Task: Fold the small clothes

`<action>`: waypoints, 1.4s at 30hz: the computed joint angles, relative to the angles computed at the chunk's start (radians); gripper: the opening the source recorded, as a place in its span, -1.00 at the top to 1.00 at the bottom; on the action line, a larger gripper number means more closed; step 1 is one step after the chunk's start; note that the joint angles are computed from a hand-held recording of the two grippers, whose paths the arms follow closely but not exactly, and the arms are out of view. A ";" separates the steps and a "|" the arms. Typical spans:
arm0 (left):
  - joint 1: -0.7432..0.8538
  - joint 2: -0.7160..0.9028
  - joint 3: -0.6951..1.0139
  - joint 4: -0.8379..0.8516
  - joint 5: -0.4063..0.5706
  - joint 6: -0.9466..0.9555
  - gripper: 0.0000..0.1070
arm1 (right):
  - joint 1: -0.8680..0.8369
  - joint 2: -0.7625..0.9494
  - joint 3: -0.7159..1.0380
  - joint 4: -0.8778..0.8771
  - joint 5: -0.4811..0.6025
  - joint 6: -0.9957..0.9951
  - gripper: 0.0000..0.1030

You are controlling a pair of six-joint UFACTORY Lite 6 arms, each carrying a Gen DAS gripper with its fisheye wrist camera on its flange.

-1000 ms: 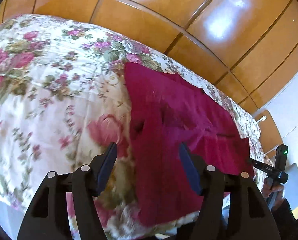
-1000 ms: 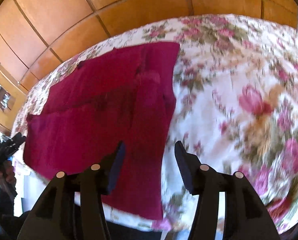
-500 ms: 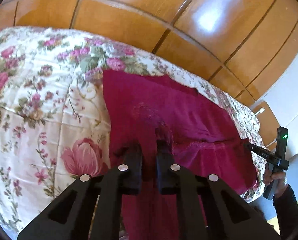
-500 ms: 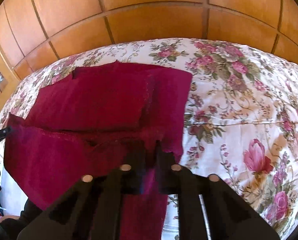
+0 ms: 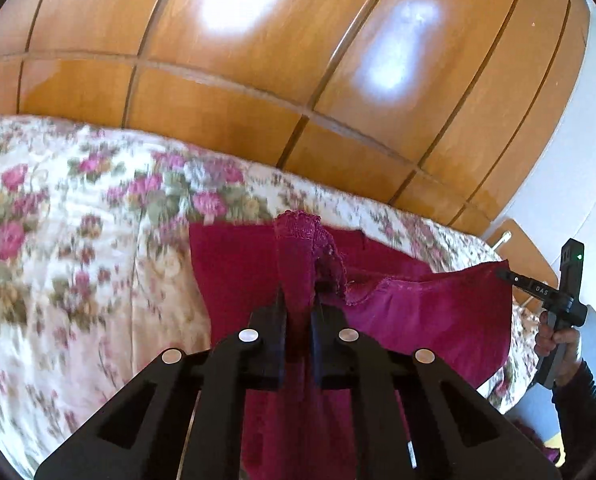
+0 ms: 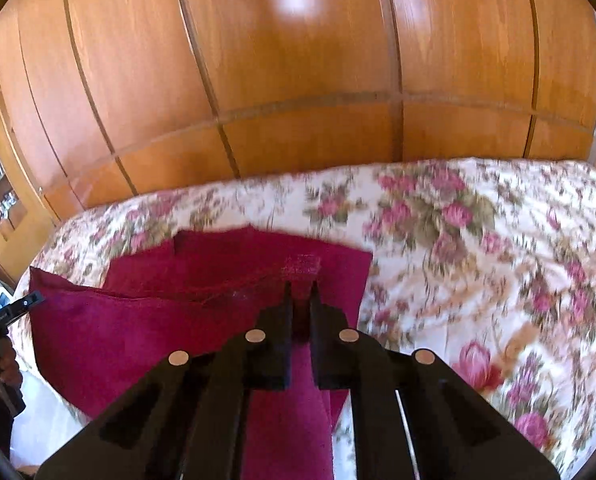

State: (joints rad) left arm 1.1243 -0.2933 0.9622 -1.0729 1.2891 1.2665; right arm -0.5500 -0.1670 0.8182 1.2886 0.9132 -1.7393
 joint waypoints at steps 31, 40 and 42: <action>-0.113 0.431 0.245 0.109 -0.143 -0.084 0.63 | 0.294 0.446 0.268 0.042 -0.308 0.146 0.18; 0.162 0.125 -0.150 0.253 0.016 0.284 -0.05 | 0.092 0.219 -0.090 -0.007 -0.148 -0.007 -0.03; 0.135 0.083 -0.203 0.261 -0.016 0.324 -0.05 | 0.073 0.208 -0.113 -0.019 -0.143 -0.012 -0.03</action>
State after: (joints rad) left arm 1.2593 -0.2103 0.7597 -0.8120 1.2734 1.5901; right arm -0.4771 0.0409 0.7051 1.2695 0.7705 -1.7514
